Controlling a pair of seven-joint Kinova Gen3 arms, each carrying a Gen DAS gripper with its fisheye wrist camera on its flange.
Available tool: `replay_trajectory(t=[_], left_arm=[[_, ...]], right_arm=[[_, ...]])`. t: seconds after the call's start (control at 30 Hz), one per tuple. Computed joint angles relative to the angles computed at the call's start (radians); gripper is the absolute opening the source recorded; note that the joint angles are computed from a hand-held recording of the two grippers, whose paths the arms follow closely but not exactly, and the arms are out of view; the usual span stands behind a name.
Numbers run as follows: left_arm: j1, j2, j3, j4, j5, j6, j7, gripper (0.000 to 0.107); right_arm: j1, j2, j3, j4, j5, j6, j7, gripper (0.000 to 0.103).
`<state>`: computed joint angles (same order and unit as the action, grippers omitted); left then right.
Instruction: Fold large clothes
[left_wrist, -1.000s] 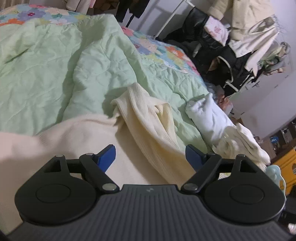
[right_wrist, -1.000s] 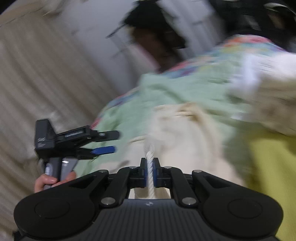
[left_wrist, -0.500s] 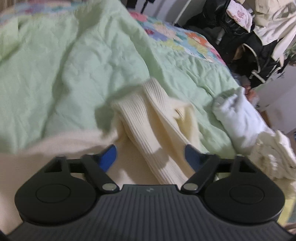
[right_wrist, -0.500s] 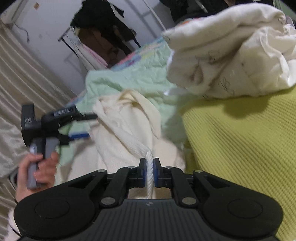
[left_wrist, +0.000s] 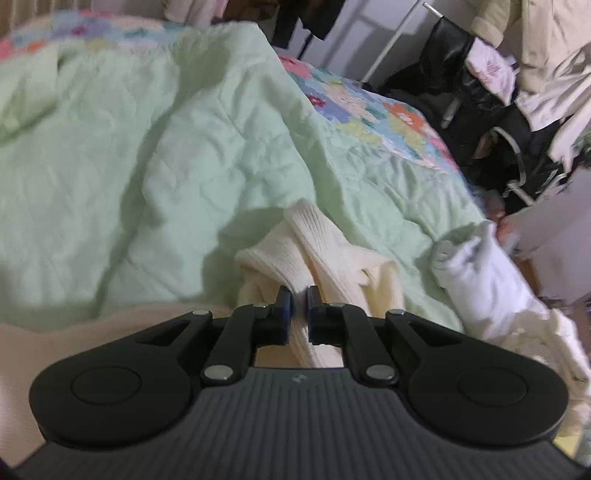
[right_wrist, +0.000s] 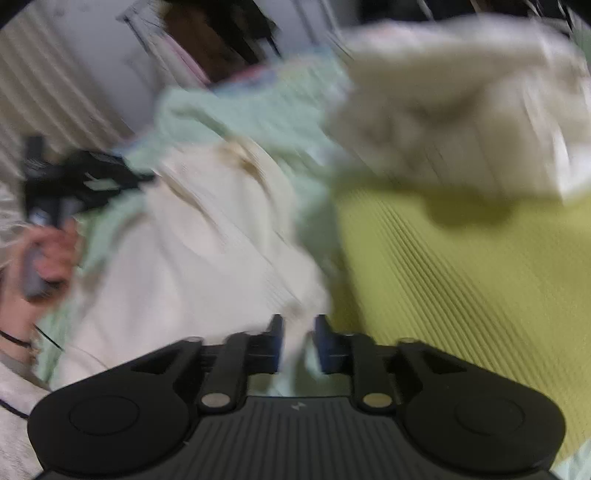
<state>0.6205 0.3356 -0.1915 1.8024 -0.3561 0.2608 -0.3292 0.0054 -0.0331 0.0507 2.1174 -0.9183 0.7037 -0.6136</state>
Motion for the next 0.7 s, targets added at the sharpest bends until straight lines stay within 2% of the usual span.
replay_trajectory(t=[0.07, 0.13, 0.3, 0.37, 0.43, 0.47, 0.5, 0.53, 0.6, 0.7], left_arm=[[0.012, 0.001, -0.008, 0.002, -0.009, -0.001, 0.007, 0.007], [0.006, 0.004, -0.004, 0.014, 0.001, -0.028, 0.01, 0.007], [-0.002, 0.007, -0.006, 0.047, 0.051, -0.094, -0.018, 0.007], [-0.03, 0.006, 0.019, 0.059, 0.087, -0.118, -0.057, 0.007], [-0.04, 0.003, 0.025, 0.067, 0.112, -0.126, -0.089, 0.007], [-0.036, 0.001, 0.018, 0.071, 0.122, -0.126, -0.102, 0.007], [-0.032, 0.0, 0.012, 0.074, 0.132, -0.127, -0.115, 0.007], [-0.029, -0.002, 0.007, 0.077, 0.144, -0.128, -0.13, 0.007], [0.012, -0.008, -0.044, 0.093, 0.151, -0.137, -0.125, 0.007], [0.033, -0.023, -0.076, 0.122, 0.182, -0.149, -0.155, 0.007]], right_arm=[[-0.035, -0.001, -0.022, -0.059, -0.028, 0.017, 0.072, 0.04], [-0.116, 0.047, -0.017, -0.152, -0.029, 0.02, 0.087, 0.04], [-0.348, 0.253, 0.007, -0.383, 0.157, -0.094, 0.035, 0.039], [-0.386, 0.33, 0.009, -0.461, 0.238, -0.095, -0.036, 0.039], [-0.351, 0.407, -0.056, -0.538, 0.314, -0.071, -0.117, 0.036], [-0.314, 0.428, -0.102, -0.561, 0.347, -0.059, -0.149, 0.03], [-0.281, 0.454, -0.148, -0.585, 0.373, -0.049, -0.166, 0.01], [-0.247, 0.476, -0.195, -0.593, 0.383, -0.055, -0.166, 0.004], [-0.154, 0.471, -0.267, -0.555, 0.355, -0.098, -0.157, 0.003], [-0.015, 0.513, -0.394, -0.538, 0.235, -0.22, -0.253, 0.003]])
